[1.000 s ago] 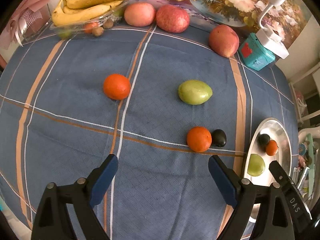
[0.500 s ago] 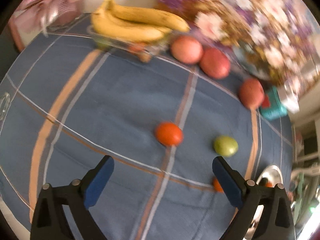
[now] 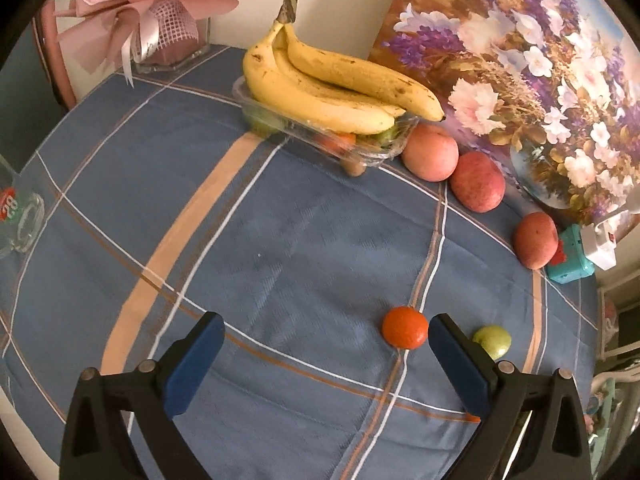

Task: Organize fruits
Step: 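Withdraw both tools from the plate toward the remaining fruit, then grasp a tangerine with left tool while right tool grasps the green mango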

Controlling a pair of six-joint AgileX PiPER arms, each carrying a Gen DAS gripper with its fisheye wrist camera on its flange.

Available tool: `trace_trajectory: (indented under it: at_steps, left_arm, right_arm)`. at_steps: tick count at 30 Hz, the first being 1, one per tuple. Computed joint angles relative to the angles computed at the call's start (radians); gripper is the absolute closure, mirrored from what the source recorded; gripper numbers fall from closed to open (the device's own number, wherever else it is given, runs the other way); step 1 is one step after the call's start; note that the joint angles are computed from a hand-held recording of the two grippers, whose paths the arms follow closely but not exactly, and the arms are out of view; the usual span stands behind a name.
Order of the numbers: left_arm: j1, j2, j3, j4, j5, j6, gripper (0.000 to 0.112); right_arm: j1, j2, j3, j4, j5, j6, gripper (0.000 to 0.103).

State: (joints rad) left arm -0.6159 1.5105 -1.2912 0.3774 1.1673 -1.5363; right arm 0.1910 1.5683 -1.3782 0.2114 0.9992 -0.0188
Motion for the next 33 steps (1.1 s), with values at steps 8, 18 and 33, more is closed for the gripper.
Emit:
trace_trajectory:
  at_steps: [8,18,33]
  left_arm:
    - [-0.012,0.009,-0.009,0.048,-0.016,0.017,0.009]
    - [0.036,0.112,-0.048,-0.031,-0.113,0.102,0.009]
    - [0.066,0.235,-0.118,-0.092,-0.152,0.189,0.009]
  right_arm:
    - [0.116,0.022,-0.015,-0.021,-0.032,0.035,0.006]
    - [0.166,0.117,-0.069,-0.052,-0.03,0.038,0.006]
    - [0.215,0.227,-0.108,-0.092,-0.081,0.044,0.006]
